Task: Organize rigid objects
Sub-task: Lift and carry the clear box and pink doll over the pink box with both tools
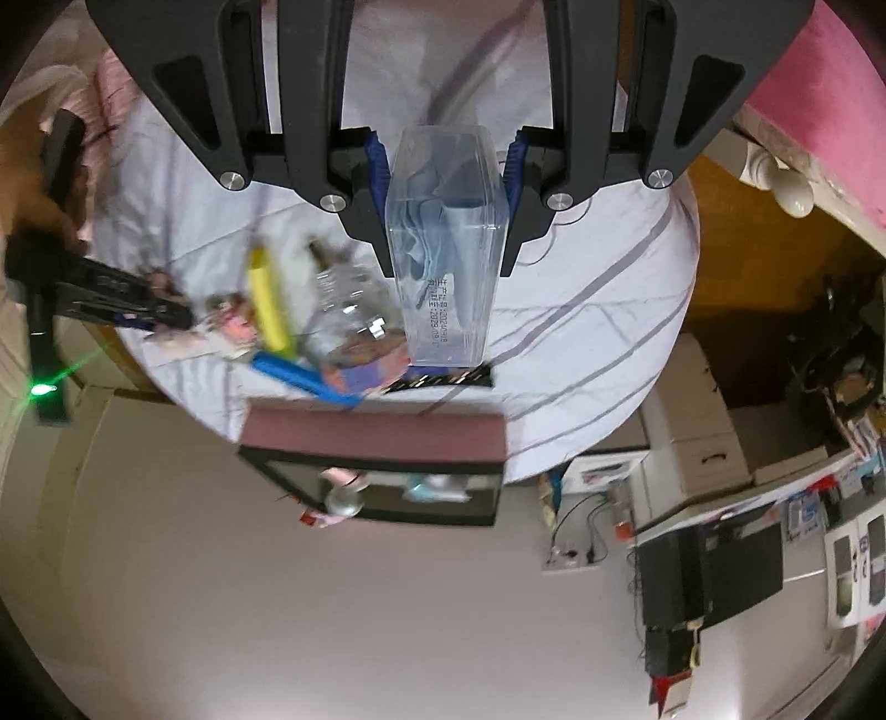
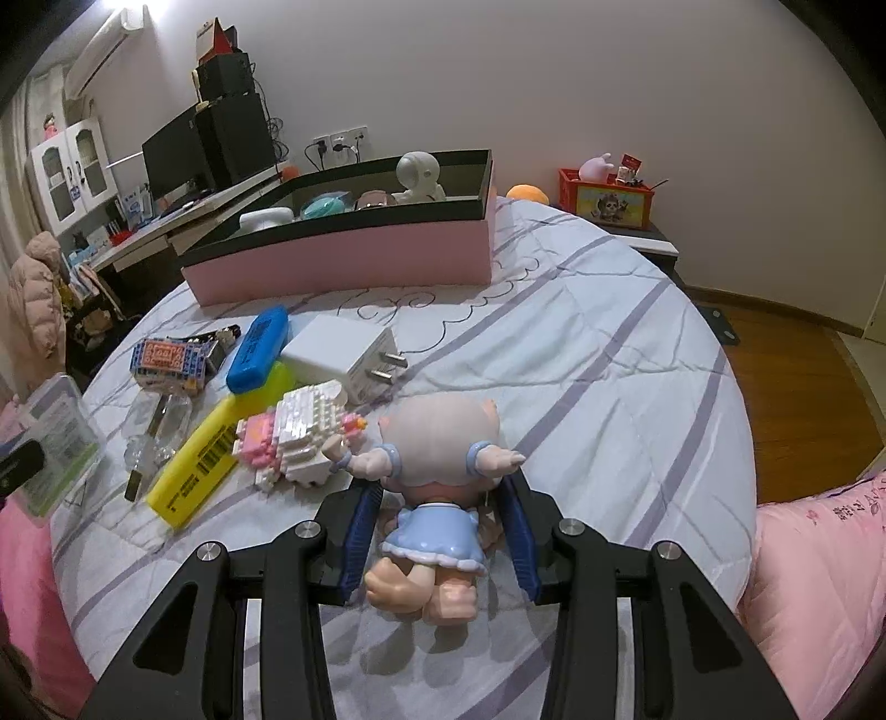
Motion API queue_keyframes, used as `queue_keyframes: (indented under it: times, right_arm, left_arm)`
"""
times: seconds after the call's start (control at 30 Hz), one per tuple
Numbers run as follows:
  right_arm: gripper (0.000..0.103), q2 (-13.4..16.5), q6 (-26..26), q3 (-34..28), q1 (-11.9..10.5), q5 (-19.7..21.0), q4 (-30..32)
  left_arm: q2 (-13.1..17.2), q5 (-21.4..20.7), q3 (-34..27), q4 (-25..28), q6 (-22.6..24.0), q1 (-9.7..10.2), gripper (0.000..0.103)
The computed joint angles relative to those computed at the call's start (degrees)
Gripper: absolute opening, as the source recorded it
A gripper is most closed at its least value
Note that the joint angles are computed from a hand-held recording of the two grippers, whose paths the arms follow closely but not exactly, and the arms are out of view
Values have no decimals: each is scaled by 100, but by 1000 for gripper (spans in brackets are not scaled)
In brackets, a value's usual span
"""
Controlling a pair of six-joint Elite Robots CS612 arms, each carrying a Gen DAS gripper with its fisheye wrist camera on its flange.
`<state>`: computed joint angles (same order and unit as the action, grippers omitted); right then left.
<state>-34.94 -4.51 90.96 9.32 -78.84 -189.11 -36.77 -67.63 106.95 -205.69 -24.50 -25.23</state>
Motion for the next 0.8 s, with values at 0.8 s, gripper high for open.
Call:
queue_keyframes:
  times: [0.8]
  right_arm:
    - [43,83,57,-115,28,-109,-149]
  left_arm:
    - [283,-378,-427,236,-87,209,32]
